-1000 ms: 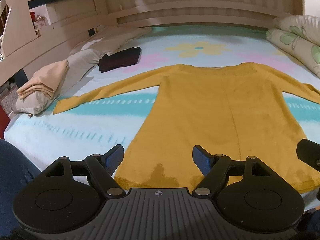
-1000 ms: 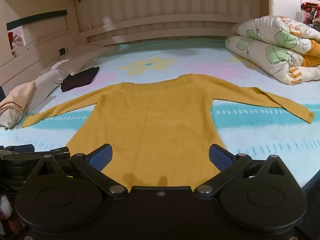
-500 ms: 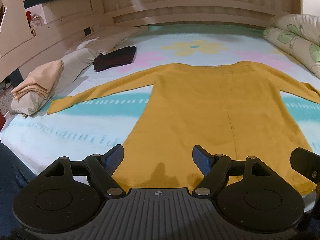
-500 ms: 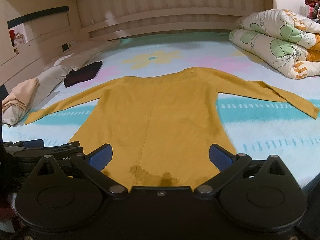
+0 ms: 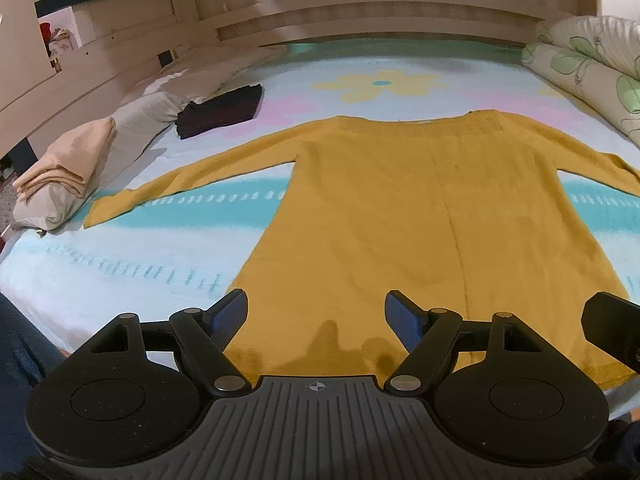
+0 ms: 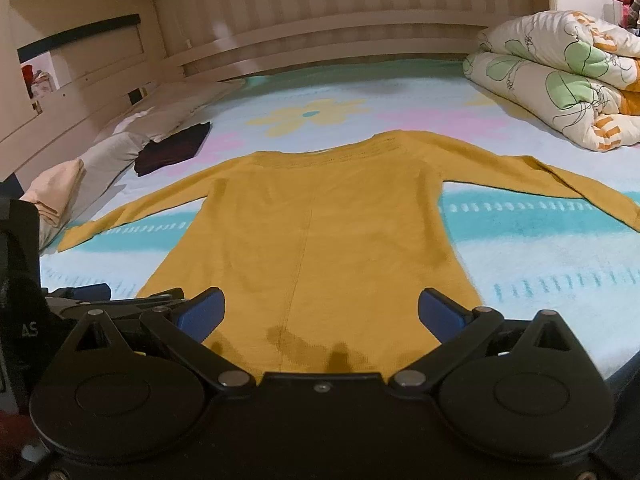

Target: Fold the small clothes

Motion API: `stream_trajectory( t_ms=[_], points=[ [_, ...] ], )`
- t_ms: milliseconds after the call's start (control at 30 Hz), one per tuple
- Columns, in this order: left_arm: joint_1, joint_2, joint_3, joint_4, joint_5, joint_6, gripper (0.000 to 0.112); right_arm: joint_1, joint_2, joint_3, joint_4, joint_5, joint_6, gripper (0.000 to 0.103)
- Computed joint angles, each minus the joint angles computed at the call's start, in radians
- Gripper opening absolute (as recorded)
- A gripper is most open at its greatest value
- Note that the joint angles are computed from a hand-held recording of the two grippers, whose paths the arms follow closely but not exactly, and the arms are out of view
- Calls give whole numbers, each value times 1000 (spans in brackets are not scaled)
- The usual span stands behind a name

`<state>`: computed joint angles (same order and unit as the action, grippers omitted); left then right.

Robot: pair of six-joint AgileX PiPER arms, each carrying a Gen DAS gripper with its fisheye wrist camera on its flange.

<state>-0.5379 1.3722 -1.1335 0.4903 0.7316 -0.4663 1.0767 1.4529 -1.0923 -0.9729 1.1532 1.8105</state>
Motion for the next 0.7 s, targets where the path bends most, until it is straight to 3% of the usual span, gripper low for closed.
stream_trajectory(
  t_ms=[700],
  points=[
    [-59, 74, -55, 2, 29, -88, 75, -34, 40, -29, 34, 0, -16, 102]
  ],
)
